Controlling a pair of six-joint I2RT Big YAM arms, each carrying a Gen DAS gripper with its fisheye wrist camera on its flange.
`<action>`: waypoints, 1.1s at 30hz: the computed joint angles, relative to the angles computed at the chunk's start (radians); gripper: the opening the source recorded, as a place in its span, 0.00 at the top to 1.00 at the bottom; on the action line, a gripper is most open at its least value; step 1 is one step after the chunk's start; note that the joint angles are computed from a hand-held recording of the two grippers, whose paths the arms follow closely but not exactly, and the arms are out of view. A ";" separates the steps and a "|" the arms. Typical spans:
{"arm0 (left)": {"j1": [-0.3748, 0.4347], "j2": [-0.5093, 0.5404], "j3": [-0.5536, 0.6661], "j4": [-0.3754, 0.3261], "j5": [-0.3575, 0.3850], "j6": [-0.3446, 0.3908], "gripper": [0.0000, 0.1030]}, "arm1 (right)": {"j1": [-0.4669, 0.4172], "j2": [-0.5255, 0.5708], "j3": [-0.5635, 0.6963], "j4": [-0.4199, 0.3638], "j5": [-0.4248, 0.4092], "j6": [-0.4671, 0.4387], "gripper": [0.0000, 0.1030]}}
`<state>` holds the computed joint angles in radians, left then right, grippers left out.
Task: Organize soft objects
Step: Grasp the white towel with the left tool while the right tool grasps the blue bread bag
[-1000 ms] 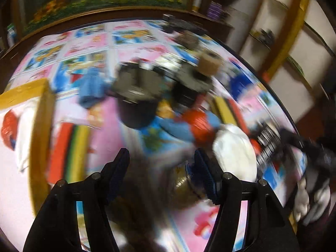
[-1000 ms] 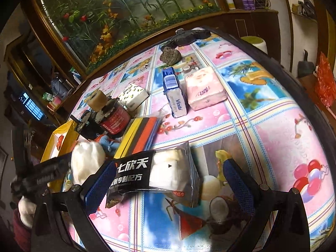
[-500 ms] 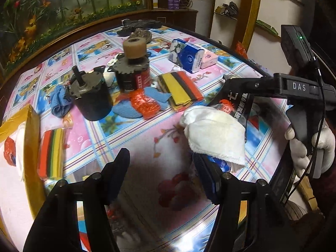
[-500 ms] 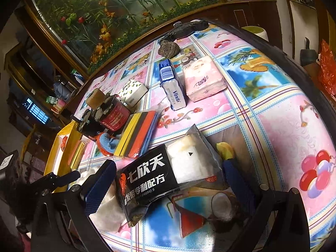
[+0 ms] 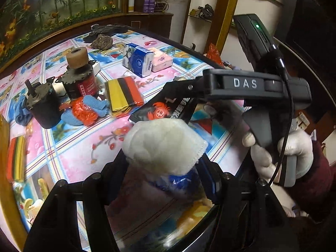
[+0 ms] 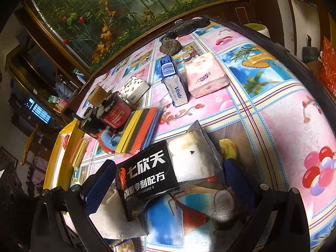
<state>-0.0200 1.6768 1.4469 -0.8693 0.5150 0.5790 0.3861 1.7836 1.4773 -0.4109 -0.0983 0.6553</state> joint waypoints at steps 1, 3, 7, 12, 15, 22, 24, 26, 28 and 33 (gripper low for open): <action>-0.003 0.006 0.008 -0.001 0.002 -0.018 0.37 | -0.001 -0.001 -0.002 0.003 -0.003 0.002 0.01; -0.006 0.019 0.024 -0.006 0.014 -0.052 0.37 | -0.002 -0.002 -0.005 0.007 -0.008 0.006 0.01; -0.008 0.056 0.066 -0.021 0.054 -0.146 0.37 | -0.005 -0.004 -0.012 0.020 -0.022 0.011 0.01; -0.022 0.127 0.150 -0.080 0.054 -0.295 0.37 | -0.007 -0.005 -0.018 0.029 -0.028 0.015 0.01; -0.028 0.129 0.151 -0.052 0.047 -0.331 0.37 | -0.007 -0.006 -0.019 0.030 -0.029 0.016 0.01; -0.022 0.133 0.167 -0.040 0.042 -0.350 0.72 | -0.017 -0.016 -0.046 0.077 -0.059 0.046 0.01; -0.007 0.129 0.167 -0.042 0.045 -0.372 0.77 | -0.017 -0.015 -0.046 0.075 -0.056 0.044 0.01; 0.019 0.113 0.152 -0.025 0.079 -0.390 0.81 | -0.015 -0.013 -0.042 0.069 -0.053 0.039 0.01; 0.041 0.099 0.141 -0.019 0.109 -0.401 0.83 | -0.014 -0.011 -0.038 0.066 -0.053 0.035 0.01; 0.115 0.040 0.089 0.006 0.193 -0.438 0.83 | -0.012 -0.008 -0.024 0.037 -0.059 0.012 0.01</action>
